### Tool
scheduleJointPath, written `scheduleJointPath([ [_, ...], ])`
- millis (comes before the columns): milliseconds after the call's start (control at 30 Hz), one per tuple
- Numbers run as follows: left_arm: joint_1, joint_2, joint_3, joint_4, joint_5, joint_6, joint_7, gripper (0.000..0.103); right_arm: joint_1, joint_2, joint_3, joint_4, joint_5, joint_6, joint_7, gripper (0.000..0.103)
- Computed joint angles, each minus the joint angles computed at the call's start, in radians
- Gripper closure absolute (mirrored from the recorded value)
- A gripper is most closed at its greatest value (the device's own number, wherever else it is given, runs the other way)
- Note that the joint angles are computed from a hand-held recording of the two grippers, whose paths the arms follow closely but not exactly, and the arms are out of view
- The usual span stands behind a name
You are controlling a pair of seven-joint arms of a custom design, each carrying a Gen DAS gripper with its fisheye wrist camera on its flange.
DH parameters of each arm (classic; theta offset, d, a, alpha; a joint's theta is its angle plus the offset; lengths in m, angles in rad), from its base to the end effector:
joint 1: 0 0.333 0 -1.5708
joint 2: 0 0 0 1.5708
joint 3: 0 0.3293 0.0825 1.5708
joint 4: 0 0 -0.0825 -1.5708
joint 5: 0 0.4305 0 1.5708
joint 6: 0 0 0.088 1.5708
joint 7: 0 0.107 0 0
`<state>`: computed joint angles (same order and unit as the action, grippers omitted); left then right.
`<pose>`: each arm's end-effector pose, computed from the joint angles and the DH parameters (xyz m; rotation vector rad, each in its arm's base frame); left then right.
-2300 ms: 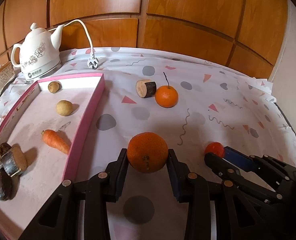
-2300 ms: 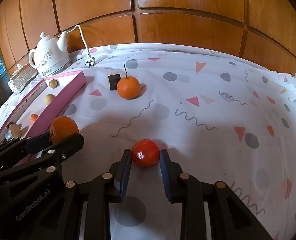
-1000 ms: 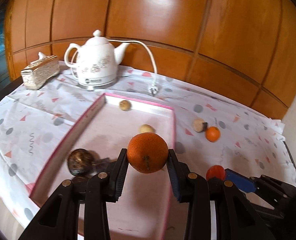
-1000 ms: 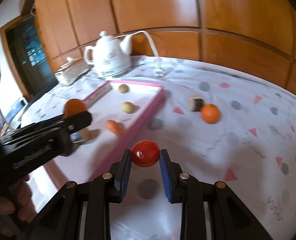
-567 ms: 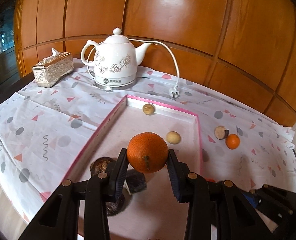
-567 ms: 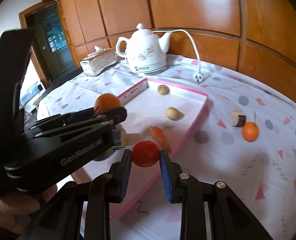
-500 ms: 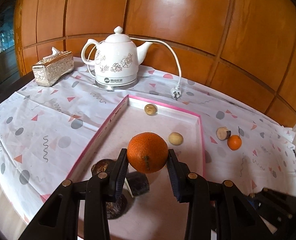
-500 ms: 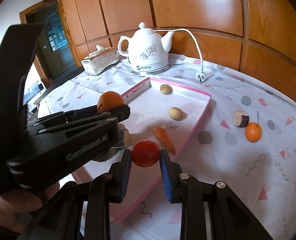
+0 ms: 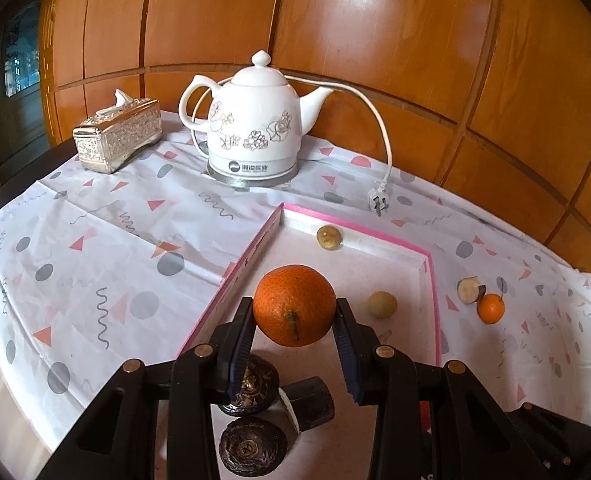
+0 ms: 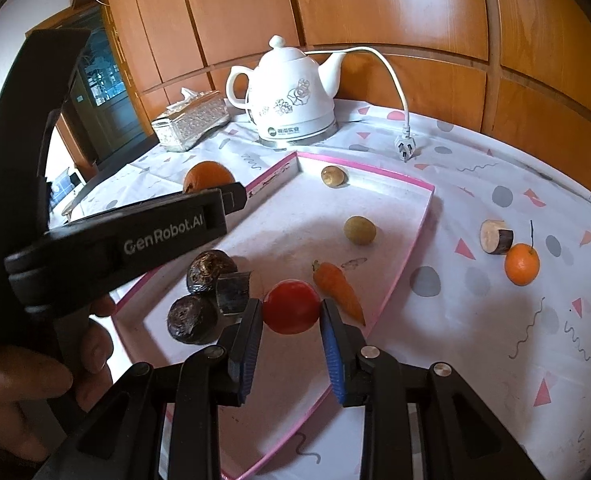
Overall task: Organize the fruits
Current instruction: 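Carry the orange and tomato into the pink tray and open both tools, then move both open tools back toward the round wooden slice and small orange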
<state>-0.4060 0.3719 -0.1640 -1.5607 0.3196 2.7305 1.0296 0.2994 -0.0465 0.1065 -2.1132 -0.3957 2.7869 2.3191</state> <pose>0.6482 -0.4061 0.5249 -1.6113 2.0359 -1.0115 0.5625 0.2616 0.5078 -1.7182 1.7526 -0.5271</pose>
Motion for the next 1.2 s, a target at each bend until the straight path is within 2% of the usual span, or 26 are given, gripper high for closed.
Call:
scheduleJointPath([
  [133, 0.002, 0.004, -0.007, -0.005, -0.015, -0.005, 0.004, 0.06, 0.002, 0.016, -0.002, 0.01, 0.009, -0.007, -0.004, 0.072],
  [200, -0.005, -0.002, 0.001, -0.013, -0.005, 0.007, -0.01, 0.049, 0.004, 0.016, -0.006, 0.004, 0.027, 0.011, -0.017, 0.071],
  [233, -0.009, -0.006, 0.006, -0.017, 0.004, 0.015, -0.02, 0.048, 0.004, 0.015, -0.006, 0.002, 0.026, 0.016, -0.015, 0.068],
  [500, -0.033, -0.051, 0.028, -0.062, 0.089, 0.04, -0.106, 0.047, -0.004, -0.014, 0.002, -0.024, -0.05, 0.008, 0.082, 0.067],
  [667, -0.019, -0.072, 0.004, -0.099, 0.08, 0.04, -0.107, 0.047, -0.025, -0.049, 0.012, -0.054, -0.111, -0.008, 0.167, 0.066],
  [1200, -0.025, -0.099, -0.027, -0.139, 0.084, 0.043, -0.075, 0.047, -0.094, -0.134, 0.044, -0.13, -0.21, -0.024, 0.321, 0.066],
])
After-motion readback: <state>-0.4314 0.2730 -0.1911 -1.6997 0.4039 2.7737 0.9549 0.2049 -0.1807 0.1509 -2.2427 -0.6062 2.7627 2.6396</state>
